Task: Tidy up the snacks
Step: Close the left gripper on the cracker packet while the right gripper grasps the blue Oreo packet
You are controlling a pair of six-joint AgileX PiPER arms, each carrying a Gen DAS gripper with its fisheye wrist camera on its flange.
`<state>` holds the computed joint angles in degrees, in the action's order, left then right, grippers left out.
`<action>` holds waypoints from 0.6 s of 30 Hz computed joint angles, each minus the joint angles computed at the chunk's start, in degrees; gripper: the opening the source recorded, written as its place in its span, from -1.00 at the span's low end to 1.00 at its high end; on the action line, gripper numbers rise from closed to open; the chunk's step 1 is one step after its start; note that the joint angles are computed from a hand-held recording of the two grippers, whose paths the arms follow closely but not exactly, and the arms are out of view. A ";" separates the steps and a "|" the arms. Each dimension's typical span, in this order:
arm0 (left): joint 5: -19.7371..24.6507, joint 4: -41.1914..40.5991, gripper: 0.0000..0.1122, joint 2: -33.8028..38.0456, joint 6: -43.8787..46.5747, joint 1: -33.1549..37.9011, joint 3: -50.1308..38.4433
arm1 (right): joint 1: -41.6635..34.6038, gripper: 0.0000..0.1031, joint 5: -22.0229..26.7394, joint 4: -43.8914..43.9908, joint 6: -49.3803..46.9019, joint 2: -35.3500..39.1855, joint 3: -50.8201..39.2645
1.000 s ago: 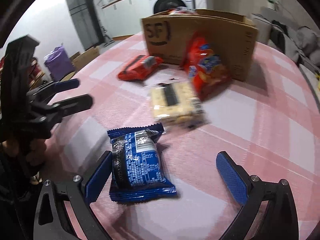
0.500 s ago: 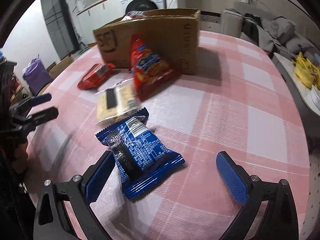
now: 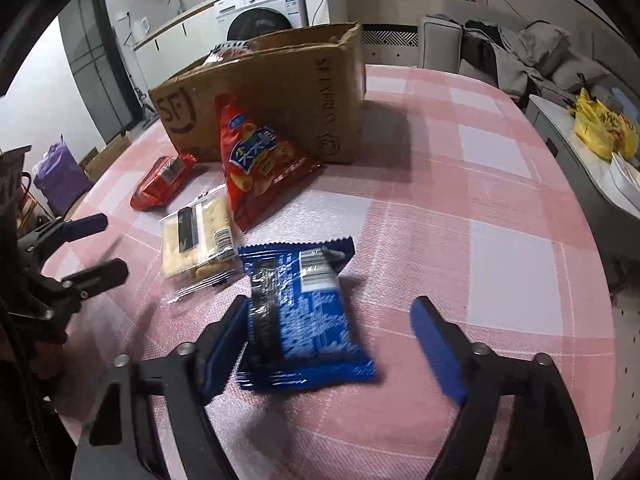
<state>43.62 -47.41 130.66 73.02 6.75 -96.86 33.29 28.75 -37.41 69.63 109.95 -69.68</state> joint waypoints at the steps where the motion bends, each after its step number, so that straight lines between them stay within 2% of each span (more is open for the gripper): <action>1: 0.69 0.62 0.83 0.45 -0.65 -0.61 -1.07 | -0.37 0.54 -1.52 0.81 -0.65 -0.50 0.80; 5: 2.37 3.03 0.83 1.72 -2.72 -2.99 -3.67 | -0.24 0.42 -3.43 -1.36 1.44 -1.15 2.16; 8: 2.24 5.14 0.83 2.25 -3.19 -5.10 -4.67 | 0.51 0.33 -2.99 -4.06 3.90 -0.57 1.75; 10: 1.73 6.54 0.83 2.60 -3.40 -6.46 -5.18 | 0.48 0.20 -3.84 -4.00 3.49 -0.67 1.95; 15: 1.46 8.74 0.83 3.34 -4.45 -8.65 -6.08 | -0.07 0.05 -5.86 -2.99 2.71 -1.04 2.69; 18: 1.55 10.82 0.83 4.41 -6.53 -9.81 -7.73 | -0.79 -0.12 -8.19 -2.86 3.27 -1.46 3.66</action>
<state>45.18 -36.59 135.07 66.50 -3.06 -104.58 32.50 20.56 -40.27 72.89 108.49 -66.02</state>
